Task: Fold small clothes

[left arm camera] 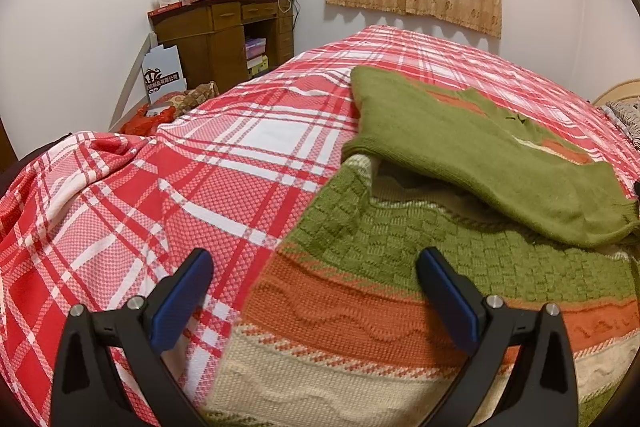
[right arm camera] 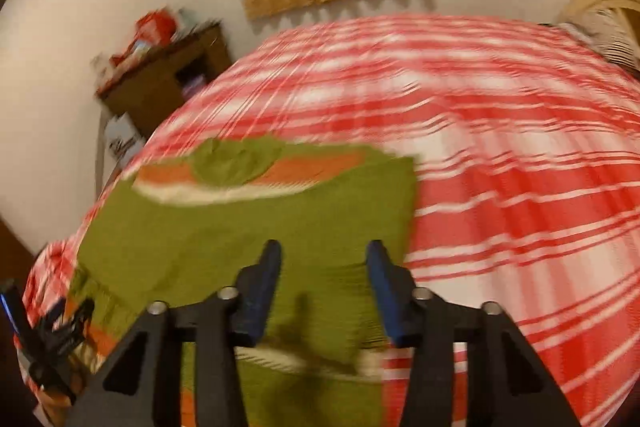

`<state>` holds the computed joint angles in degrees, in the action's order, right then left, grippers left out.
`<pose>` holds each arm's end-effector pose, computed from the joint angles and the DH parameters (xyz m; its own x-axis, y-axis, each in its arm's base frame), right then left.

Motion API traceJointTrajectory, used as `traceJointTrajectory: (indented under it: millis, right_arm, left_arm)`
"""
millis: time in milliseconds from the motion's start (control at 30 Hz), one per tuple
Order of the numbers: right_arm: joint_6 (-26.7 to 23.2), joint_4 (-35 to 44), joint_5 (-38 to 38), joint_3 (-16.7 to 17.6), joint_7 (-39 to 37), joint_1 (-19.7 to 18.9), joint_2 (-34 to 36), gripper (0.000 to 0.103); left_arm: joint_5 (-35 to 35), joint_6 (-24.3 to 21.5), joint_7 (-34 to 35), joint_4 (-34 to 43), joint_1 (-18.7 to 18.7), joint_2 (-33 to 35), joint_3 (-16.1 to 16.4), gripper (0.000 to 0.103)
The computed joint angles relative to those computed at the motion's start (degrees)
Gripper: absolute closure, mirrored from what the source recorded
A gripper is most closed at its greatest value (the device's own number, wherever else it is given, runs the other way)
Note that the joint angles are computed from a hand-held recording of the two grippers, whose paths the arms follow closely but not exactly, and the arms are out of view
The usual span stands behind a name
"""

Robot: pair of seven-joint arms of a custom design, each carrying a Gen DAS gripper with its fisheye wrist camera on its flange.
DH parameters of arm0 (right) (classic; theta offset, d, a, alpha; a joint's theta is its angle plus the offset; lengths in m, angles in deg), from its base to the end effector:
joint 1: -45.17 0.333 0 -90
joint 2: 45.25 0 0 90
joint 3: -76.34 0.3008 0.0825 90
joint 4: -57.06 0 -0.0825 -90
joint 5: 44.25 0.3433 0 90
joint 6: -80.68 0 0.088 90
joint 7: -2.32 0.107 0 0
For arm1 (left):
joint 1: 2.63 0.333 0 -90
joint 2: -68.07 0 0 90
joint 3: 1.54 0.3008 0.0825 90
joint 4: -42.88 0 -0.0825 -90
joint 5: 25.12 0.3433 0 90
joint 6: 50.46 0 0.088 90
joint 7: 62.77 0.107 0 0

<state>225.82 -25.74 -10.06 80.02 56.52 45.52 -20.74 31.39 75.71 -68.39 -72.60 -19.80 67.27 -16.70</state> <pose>0.6859 0.0332 0.5170 0.3616 -0.9147 -0.1803 -0.6963 -0.1364 -0.7047 0.4703 -0.2643 0.4931 0.5269 -0.8493 0.0312 -0.5392 -0.3624 -0.7602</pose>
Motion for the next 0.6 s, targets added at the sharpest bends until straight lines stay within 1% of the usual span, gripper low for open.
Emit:
traceJointTrajectory:
  millis: [33, 67, 100, 133, 300, 367, 433, 467, 567, 600]
  right_arm:
    - [-0.26, -0.14, -3.71, -1.52, 2.61, 1.87, 0.74, 0.066]
    - [-0.45, 0.03, -6.09, -2.48, 4.76, 2.87, 1.58, 0.067]
    - [2.41, -1.62, -5.34, -1.81, 4.02, 2.63, 1.31, 0.067]
    - [3.95, -2.03, -5.36, -1.58, 3.90, 2.58, 1.36, 0.067]
    - [6.02, -0.82, -9.62, -2.47, 6.95, 3.88, 2.43, 0.067]
    - [6.47, -0.56, -10.10, -2.11, 7.20, 3.69, 2.79, 0.067]
    - [6.04, -0.69, -9.36, -1.34, 7.16, 3.01, 2.31, 0.067]
    - [5.78, -2.05, -7.57, -0.41, 6.30, 1.95, 0.87, 0.067]
    - [6.47, -7.38, 1.09, 2.88, 0.05, -1.32, -4.12, 0.067]
    - [6.95, -9.87, 3.87, 3.21, -2.33, -1.90, -6.53, 0.067]
  left_arm:
    - [-0.06, -0.18, 0.07, 0.15, -0.04, 0.06, -0.03, 0.000]
    - [-0.11, -0.25, 0.17, 0.14, -0.05, 0.03, -0.01, 0.000]
    - [-0.11, -0.32, 0.16, 0.21, -0.07, 0.14, -0.01, 0.000]
    - [-0.08, -0.46, 0.15, 0.26, -0.08, 0.21, 0.00, 0.000]
    - [-0.09, -0.55, 0.17, 0.17, -0.14, 0.19, 0.05, 0.000]
    - [-0.11, -0.59, 0.21, 0.20, -0.15, 0.21, 0.05, 0.000]
    - [-0.11, -0.56, 0.18, 0.21, -0.16, 0.22, 0.05, 0.000]
    - [-0.11, -0.56, 0.18, 0.21, -0.16, 0.22, 0.06, 0.000]
    - [-0.10, -0.59, 0.13, 0.29, -0.19, 0.29, 0.04, 0.000]
    - [-0.07, -0.65, 0.12, 0.33, -0.20, 0.35, 0.04, 0.000]
